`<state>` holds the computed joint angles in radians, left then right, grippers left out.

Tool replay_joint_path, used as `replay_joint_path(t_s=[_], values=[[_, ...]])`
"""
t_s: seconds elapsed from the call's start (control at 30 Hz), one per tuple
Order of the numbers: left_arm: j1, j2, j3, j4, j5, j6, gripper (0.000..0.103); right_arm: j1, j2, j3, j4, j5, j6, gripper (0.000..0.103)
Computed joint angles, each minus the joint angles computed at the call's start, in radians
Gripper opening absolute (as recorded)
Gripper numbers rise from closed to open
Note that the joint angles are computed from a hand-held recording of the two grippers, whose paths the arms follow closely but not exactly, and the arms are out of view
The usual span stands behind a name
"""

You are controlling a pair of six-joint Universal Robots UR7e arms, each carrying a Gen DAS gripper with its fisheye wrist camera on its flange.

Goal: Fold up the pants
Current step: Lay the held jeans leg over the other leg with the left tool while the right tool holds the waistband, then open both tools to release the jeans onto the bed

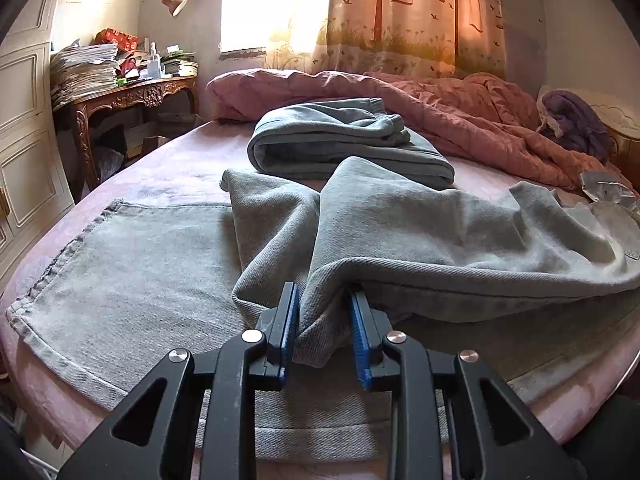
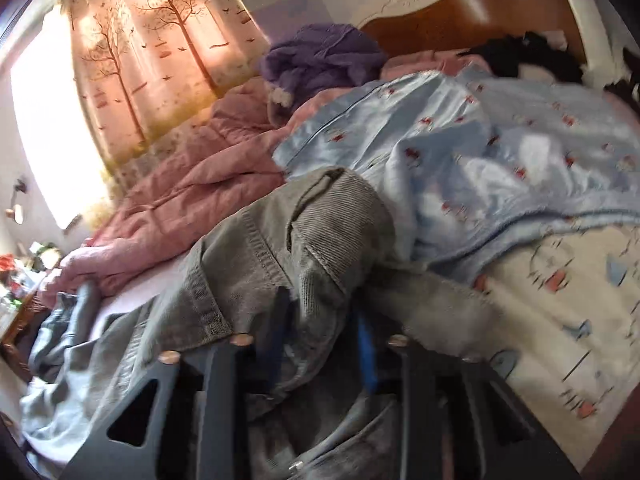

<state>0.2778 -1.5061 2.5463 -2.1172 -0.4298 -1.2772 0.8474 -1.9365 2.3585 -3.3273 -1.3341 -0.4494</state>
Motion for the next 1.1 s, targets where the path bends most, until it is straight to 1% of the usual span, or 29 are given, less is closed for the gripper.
replay_joint_path(t_s=[0.07, 0.13, 0.23, 0.3, 0.33, 0.4, 0.43, 0.47, 0.53, 0.6, 0.63, 0.67, 0.73, 0.77, 0.8, 0.83, 0.87, 0.93, 0.97, 1.0, 1.03, 1.07, 1.1], values=[[0.001, 0.002, -0.004, 0.004, -0.002, 0.002, 0.025, 0.009, 0.005, 0.011, -0.08, -0.002, -0.005, 0.012], [0.001, -0.002, -0.005, 0.007, -0.006, 0.004, 0.025, 0.015, -0.016, 0.025, -0.134, 0.0, -0.024, 0.012], [0.002, -0.004, -0.007, 0.005, -0.011, 0.009, 0.025, 0.021, -0.089, 0.048, -0.152, 0.013, -0.014, 0.011], [0.003, -0.005, -0.003, -0.007, -0.011, 0.019, 0.025, 0.036, -0.139, 0.065, -0.147, -0.015, -0.018, 0.011], [0.003, -0.005, 0.0, -0.013, -0.011, 0.022, 0.026, 0.058, -0.152, 0.076, -0.159, -0.062, -0.032, 0.011], [0.003, -0.003, 0.003, -0.02, -0.007, 0.025, 0.026, 0.076, -0.16, 0.08, -0.139, -0.128, -0.029, 0.011], [0.004, 0.0, 0.002, -0.024, -0.005, 0.029, 0.026, 0.066, -0.16, 0.075, -0.103, -0.148, -0.011, 0.011], [0.004, 0.002, 0.002, -0.024, -0.004, 0.03, 0.026, 0.046, -0.163, 0.07, -0.058, -0.161, 0.014, 0.011], [-0.001, 0.002, -0.001, -0.008, -0.007, 0.029, 0.026, -0.03, -0.15, 0.061, 0.015, -0.131, 0.075, 0.012], [-0.011, 0.0, -0.007, 0.037, -0.003, 0.012, 0.026, -0.107, -0.134, 0.075, -0.005, -0.069, 0.101, 0.012], [-0.02, -0.001, -0.01, 0.069, 0.003, -0.01, 0.022, -0.124, -0.13, 0.086, -0.033, -0.046, 0.093, 0.012], [-0.031, -0.002, -0.013, 0.104, 0.013, -0.038, 0.02, -0.12, -0.123, 0.09, -0.056, -0.053, 0.084, 0.012], [-0.062, -0.006, -0.015, 0.165, 0.043, -0.089, 0.013, -0.087, -0.119, 0.082, -0.06, -0.097, 0.079, 0.012], [-0.081, -0.006, -0.018, 0.21, 0.065, -0.124, 0.012, -0.09, -0.132, 0.077, -0.038, -0.085, 0.091, 0.012], [-0.102, -0.006, -0.027, 0.274, 0.084, -0.175, 0.011, -0.105, -0.153, 0.074, -0.009, -0.051, 0.103, 0.012], [-0.12, -0.006, -0.037, 0.339, 0.097, -0.229, 0.011, -0.117, -0.174, 0.073, 0.008, -0.019, 0.104, 0.012], [-0.133, -0.015, -0.044, 0.374, 0.105, -0.261, 0.01, -0.113, -0.183, 0.077, -0.002, -0.014, 0.09, 0.012], [-0.15, -0.03, -0.049, 0.41, 0.106, -0.301, 0.01, -0.112, -0.189, 0.087, -0.018, -0.01, 0.08, 0.012], [-0.148, -0.025, -0.058, 0.435, 0.1, -0.312, 0.01, -0.099, -0.182, 0.084, -0.01, -0.038, 0.08, 0.012], [-0.14, -0.008, -0.073, 0.483, 0.091, -0.338, 0.011, -0.08, -0.174, 0.074, 0.014, -0.081, 0.078, 0.012], [-0.13, 0.013, -0.087, 0.529, 0.079, -0.369, 0.011, -0.074, -0.165, 0.063, 0.041, -0.108, 0.079, 0.014], [-0.124, 0.032, -0.092, 0.547, 0.063, -0.382, 0.011, -0.083, -0.162, 0.061, 0.052, -0.104, 0.086, 0.015], [-0.117, 0.047, -0.092, 0.552, 0.045, -0.383, 0.011, -0.104, -0.165, 0.066, 0.053, -0.079, 0.088, 0.017]])
